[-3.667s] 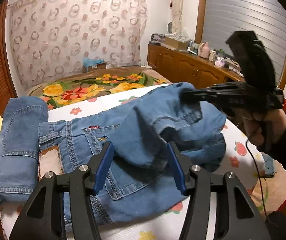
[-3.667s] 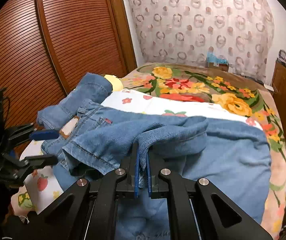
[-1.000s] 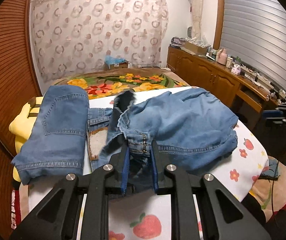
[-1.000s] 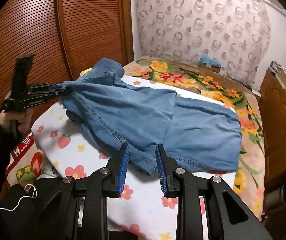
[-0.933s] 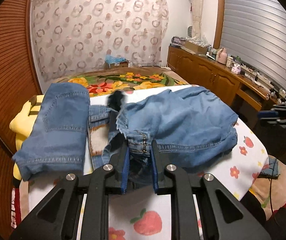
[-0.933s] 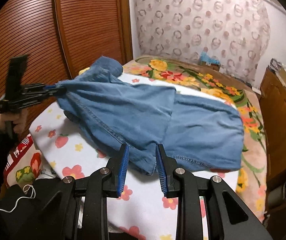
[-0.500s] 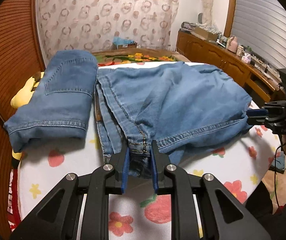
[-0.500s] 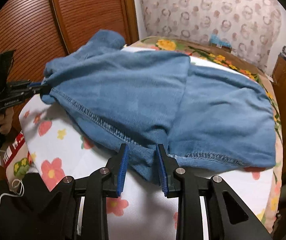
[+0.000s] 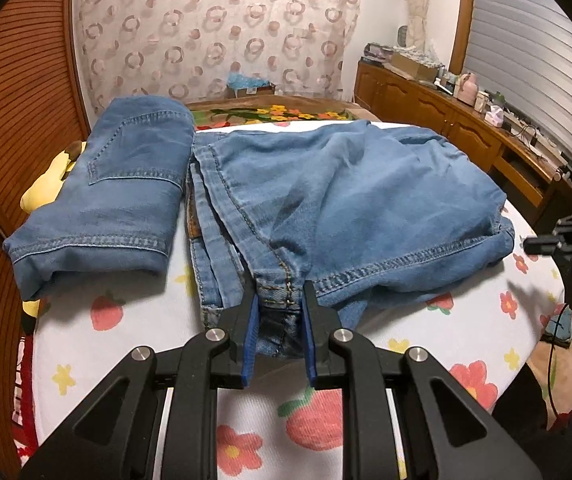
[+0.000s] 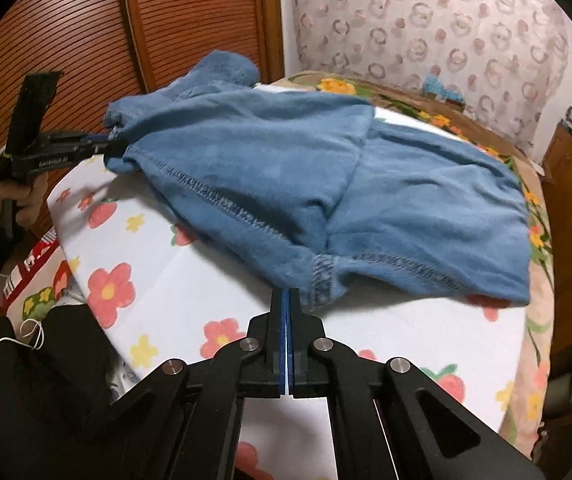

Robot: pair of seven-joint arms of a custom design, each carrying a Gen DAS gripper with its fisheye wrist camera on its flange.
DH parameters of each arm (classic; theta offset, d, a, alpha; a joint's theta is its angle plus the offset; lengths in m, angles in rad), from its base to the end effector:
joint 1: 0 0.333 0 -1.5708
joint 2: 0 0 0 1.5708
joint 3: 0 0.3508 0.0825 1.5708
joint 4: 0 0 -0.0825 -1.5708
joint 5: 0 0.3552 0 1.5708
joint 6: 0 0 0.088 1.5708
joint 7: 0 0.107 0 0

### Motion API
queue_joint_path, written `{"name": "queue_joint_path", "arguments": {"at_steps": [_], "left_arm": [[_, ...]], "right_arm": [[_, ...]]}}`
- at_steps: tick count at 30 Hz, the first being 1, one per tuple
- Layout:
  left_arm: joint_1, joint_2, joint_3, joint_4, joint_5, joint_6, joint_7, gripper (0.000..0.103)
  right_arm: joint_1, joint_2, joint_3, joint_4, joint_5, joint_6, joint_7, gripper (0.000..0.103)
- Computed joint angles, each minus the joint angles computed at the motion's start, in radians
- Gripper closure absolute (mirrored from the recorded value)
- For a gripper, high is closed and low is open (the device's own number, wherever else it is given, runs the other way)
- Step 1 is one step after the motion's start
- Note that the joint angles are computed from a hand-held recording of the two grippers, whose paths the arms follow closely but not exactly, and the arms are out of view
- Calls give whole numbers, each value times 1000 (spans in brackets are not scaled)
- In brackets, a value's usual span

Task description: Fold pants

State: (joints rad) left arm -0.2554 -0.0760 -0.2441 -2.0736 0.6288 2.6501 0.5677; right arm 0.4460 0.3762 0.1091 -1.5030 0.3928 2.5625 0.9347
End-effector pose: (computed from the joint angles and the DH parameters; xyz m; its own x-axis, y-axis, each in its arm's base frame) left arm 0.4700 -0.2794 0.5792 0.0039 -0.9970 0.0775 -0.7105 -0.0573 -0.7013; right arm 0.6091 0.3534 0.5722 0.7902 -0.6128 0.0089 -0.4398 -0.5771 -0.6882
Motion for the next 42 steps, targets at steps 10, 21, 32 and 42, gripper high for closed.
{"name": "queue_joint_path", "arguments": {"at_steps": [10, 21, 32, 42], "left_arm": [[-7, 23, -1, 7, -29, 1, 35, 83], [-8, 32, -1, 15, -3, 1, 0, 83], [-6, -24, -4, -13, 43, 13, -44, 72], [46, 33, 14, 116, 107, -40, -4, 48]], "right_arm": [[20, 111, 5, 125, 1, 22, 30, 59], [13, 64, 0, 40, -11, 4, -19, 102], [-32, -2, 39, -43, 122, 23, -63, 98], [-40, 97, 22, 113, 159, 78, -40, 70]]}}
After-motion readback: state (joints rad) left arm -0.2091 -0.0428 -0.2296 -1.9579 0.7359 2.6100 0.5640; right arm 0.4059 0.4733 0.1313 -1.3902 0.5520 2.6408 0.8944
